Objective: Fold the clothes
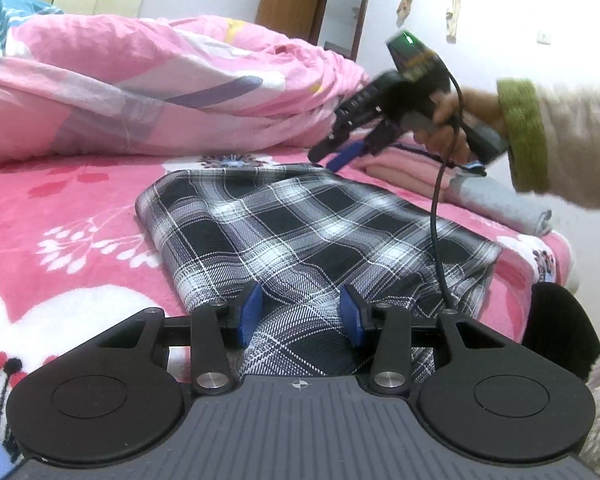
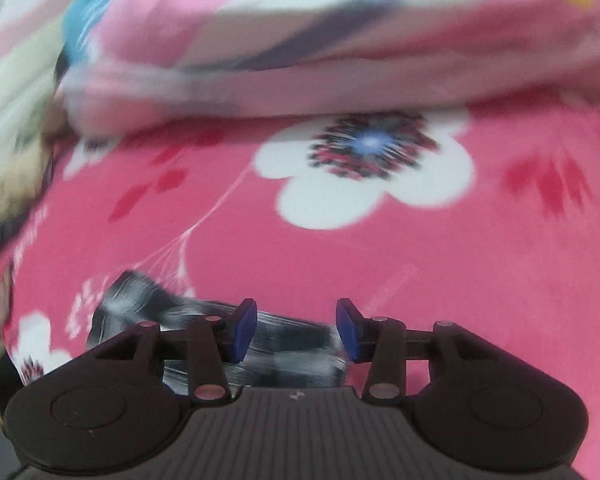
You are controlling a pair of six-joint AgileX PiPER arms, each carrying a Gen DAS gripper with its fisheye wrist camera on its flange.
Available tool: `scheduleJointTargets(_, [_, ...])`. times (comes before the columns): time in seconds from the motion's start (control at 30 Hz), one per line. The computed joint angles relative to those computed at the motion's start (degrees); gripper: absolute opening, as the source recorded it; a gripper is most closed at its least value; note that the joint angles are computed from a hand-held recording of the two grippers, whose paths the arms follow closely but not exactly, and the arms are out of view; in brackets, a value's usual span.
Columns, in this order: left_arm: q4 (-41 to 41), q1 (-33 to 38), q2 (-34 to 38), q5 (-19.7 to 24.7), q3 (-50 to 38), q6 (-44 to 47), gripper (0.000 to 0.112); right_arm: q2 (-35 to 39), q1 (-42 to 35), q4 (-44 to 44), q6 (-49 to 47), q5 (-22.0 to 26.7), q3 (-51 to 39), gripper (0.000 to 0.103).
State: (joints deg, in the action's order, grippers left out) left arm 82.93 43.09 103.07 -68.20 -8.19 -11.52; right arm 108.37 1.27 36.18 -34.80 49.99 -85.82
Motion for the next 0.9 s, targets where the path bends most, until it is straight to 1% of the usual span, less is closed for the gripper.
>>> scheduleJointTargets(0.03, [0.0,-0.4,-0.7,0.5,-0.2,-1.0,0.042,0.4,-1.4,3.5,-2.7,-0.2,1.5,0.046])
scheduleJointTargets(0.1, [-0.2,-1.0,-1.4,1.2,-0.3,-2.0,0.042,2.2,-3.8,10.8,-8.5,1.6,2.9,0.046])
scheduleJointTargets(0.17, [-0.7,-1.6,-2.4,1.7,-0.2,-2.8,0.042,3.1,-5.0,18.3,-15.5,1.9,5.5,0.043])
scheduleJointTargets(0.2, [-0.9,-1.9,-2.8,2.0,-0.1,-3.2,0.042,3.5,-5.5,22.1,-19.1,2.2,6.8,0.026])
scheduleJointTargets(0.23, [-1.2,-2.1,-3.3,2.3,0.0,-3.3,0.042,3.6,-6.1,26.1,-23.4,2.4,8.3,0.005])
scheduleJointTargets(0.33, [-1.4,-2.5,-4.4,3.0,0.2,-4.1,0.042,2.9,-8.6,37.7,-32.9,1.7,13.3,0.005])
scheduleJointTargets(0.37, [-1.5,-2.7,-4.7,3.2,0.2,-4.4,0.042,3.3,-9.4,39.8,-33.6,1.8,14.1,0.005])
scheduleJointTargets(0.43, [-1.4,-2.9,-5.2,3.5,0.1,-4.8,0.042,4.7,-10.6,42.4,-33.2,2.6,14.7,0.005])
scheduleJointTargets(0.53, [-1.3,-2.9,-5.6,3.8,0.1,-5.3,0.043,7.0,-12.0,45.6,-29.3,4.2,14.7,0.005])
scheduleJointTargets(0.63, [-1.0,-2.6,-5.7,3.8,0.1,-5.3,0.043,6.9,-13.0,50.7,-31.2,3.3,15.1,0.006])
scheduleJointTargets(0.7, [-1.0,-2.6,-5.6,3.7,0.1,-5.1,0.043,6.6,-12.6,49.4,-29.9,3.1,13.1,0.006])
scheduleJointTargets(0.8, [-1.3,-2.7,-5.5,3.6,0.2,-4.8,0.043,5.4,-11.3,45.3,-29.5,5.0,10.9,0.007])
scheduleJointTargets(0.83, [-1.4,-2.7,-5.3,3.5,0.3,-4.6,0.043,5.4,-11.1,43.5,-29.6,6.9,9.9,0.007])
scheduleJointTargets(0.87, [-1.4,-2.6,-5.1,3.4,0.3,-4.3,0.043,6.3,-10.9,40.8,-29.1,10.4,8.1,0.008])
scheduleJointTargets(0.9, [-1.2,-2.5,-5.0,3.3,0.2,-4.5,0.043,7.0,-10.1,38.0,-27.7,11.6,6.8,0.015])
